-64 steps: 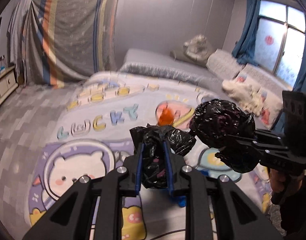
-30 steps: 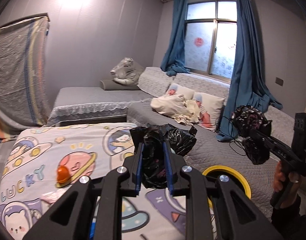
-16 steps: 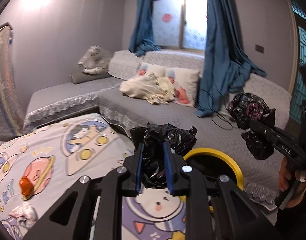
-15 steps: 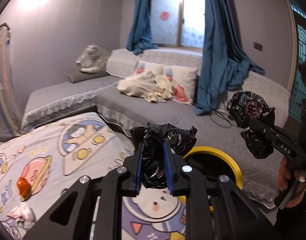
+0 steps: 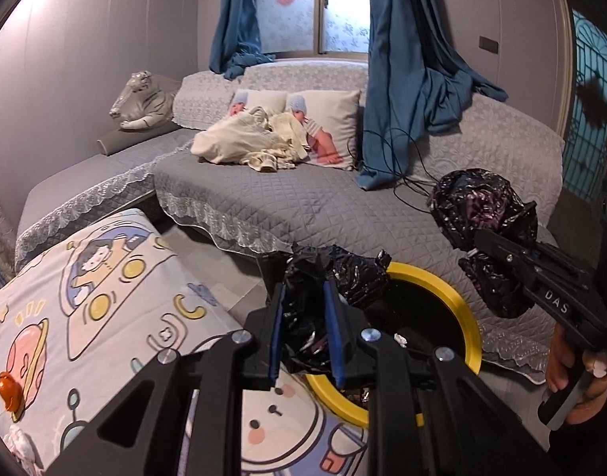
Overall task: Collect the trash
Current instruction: 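Carry both black plastic bags over the bin with both tools, then open both tools to drop the black bags into the bin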
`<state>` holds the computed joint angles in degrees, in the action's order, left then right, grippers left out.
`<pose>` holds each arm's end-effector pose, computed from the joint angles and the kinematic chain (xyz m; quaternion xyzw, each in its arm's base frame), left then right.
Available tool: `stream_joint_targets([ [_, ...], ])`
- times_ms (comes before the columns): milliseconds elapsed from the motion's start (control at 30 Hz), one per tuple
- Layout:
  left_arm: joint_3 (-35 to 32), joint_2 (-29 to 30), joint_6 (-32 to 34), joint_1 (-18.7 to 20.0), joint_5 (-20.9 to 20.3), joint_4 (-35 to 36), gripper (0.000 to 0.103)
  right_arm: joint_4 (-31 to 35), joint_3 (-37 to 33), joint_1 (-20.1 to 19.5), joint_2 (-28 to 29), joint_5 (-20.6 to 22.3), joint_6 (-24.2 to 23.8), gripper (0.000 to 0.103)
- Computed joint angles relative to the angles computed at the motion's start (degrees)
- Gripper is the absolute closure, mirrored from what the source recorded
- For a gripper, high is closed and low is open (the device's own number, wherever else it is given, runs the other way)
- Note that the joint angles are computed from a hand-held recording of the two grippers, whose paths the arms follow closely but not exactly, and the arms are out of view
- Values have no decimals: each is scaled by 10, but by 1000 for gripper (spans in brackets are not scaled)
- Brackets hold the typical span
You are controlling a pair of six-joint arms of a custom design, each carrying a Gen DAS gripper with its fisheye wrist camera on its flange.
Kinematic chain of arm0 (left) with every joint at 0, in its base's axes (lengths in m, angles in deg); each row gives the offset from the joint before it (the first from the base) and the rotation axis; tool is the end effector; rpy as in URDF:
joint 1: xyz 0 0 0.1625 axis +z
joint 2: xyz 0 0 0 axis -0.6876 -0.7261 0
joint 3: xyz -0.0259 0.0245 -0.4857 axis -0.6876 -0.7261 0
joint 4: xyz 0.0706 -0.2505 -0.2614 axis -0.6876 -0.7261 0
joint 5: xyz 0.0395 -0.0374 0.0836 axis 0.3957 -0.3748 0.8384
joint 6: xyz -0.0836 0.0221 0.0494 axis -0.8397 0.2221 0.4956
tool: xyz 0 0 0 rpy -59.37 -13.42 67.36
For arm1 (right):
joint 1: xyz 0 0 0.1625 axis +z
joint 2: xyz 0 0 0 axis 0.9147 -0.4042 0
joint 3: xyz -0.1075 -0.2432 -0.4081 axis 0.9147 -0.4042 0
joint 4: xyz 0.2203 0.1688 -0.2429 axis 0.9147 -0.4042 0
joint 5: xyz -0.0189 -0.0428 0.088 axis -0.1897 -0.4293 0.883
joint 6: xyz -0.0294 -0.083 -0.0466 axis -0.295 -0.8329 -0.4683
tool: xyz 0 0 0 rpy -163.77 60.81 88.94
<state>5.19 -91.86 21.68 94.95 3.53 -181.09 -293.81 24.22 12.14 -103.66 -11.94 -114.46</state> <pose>-0.3960 -0.7876 -0.0488 0.4104 0.8429 -0.2896 0.1931 -0.0148 -0.6594 0.3048 0.1198 -0.7821 0.5360 0.2945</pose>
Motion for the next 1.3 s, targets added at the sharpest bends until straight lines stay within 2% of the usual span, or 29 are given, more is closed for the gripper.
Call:
stream_joint_targets([
  [200, -49, 31, 7, 1, -8, 36, 85, 32, -13, -1, 6, -18, 12, 86],
  [367, -77, 50, 5, 1, -10, 60, 85, 33, -24, 0, 16, -37, 1, 86],
  [733, -131, 76, -14, 7, -29, 117, 85, 110, -45, -8, 16, -58, 44, 85],
  [933, -180, 92, -47, 15, -48, 189, 84, 125, -54, -8, 19, -75, 48, 85],
  [1033, -210, 102, -60, 21, -63, 226, 80, 129, -59, -8, 20, -89, 53, 82],
  [1100, -222, 107, -66, 24, -70, 241, 68, 136, -62, -9, 19, -93, 60, 78],
  [1133, -223, 107, -70, 25, -70, 242, 56, 137, -63, -10, 18, -95, 64, 75],
  [1167, -220, 106, -76, 25, -69, 237, 51, 136, -63, -10, 18, -95, 67, 71],
  [1200, -217, 105, -82, 26, -67, 233, 51, 133, -62, -10, 17, -96, 69, 60],
  [1233, -218, 105, -84, 26, -66, 234, 51, 130, -61, -11, 16, -96, 70, 56],
  [1300, -222, 104, -94, 28, -65, 241, 49, 130, -61, -10, 15, -99, 71, 56],
])
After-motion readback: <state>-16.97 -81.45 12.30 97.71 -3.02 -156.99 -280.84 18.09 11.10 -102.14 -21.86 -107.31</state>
